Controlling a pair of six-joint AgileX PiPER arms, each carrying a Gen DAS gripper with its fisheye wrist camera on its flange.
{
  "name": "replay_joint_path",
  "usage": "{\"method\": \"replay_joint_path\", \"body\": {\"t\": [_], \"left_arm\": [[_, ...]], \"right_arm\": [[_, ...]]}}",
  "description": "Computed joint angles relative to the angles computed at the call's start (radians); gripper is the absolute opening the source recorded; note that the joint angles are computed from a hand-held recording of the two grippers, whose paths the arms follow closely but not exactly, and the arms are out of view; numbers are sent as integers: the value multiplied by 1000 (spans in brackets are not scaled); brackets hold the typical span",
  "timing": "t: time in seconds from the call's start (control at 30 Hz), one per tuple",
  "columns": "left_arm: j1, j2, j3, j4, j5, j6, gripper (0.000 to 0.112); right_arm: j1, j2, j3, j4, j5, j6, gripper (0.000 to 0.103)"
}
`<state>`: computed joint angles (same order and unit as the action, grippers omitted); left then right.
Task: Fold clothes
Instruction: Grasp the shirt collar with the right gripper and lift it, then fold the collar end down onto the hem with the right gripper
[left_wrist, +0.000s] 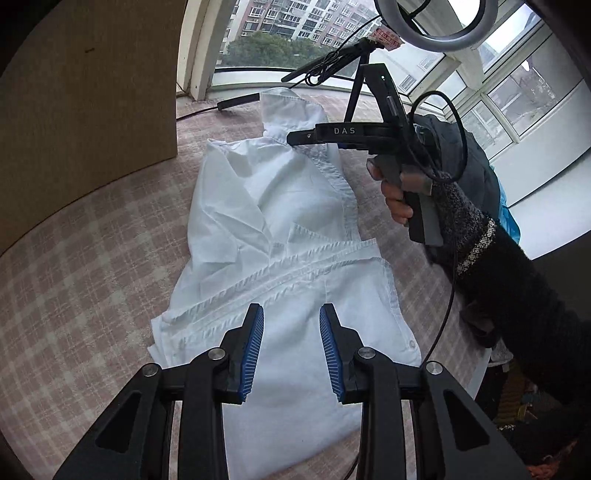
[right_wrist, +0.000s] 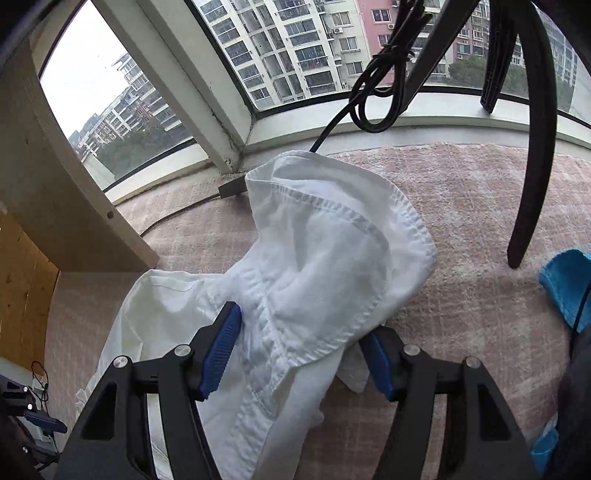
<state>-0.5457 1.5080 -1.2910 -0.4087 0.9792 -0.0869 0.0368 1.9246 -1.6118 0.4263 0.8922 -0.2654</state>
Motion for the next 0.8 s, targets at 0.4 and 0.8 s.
{"method": "replay_joint_path", "body": {"t": [0.4, 0.8], "left_arm": [[29, 458, -366, 140, -64, 5, 29], [272, -100, -96, 47, 90, 140, 32]], "right_arm": [[-50, -111, 117, 338, -81, -335, 15], [-82, -457, 305, 585, 24, -665, 14]]}}
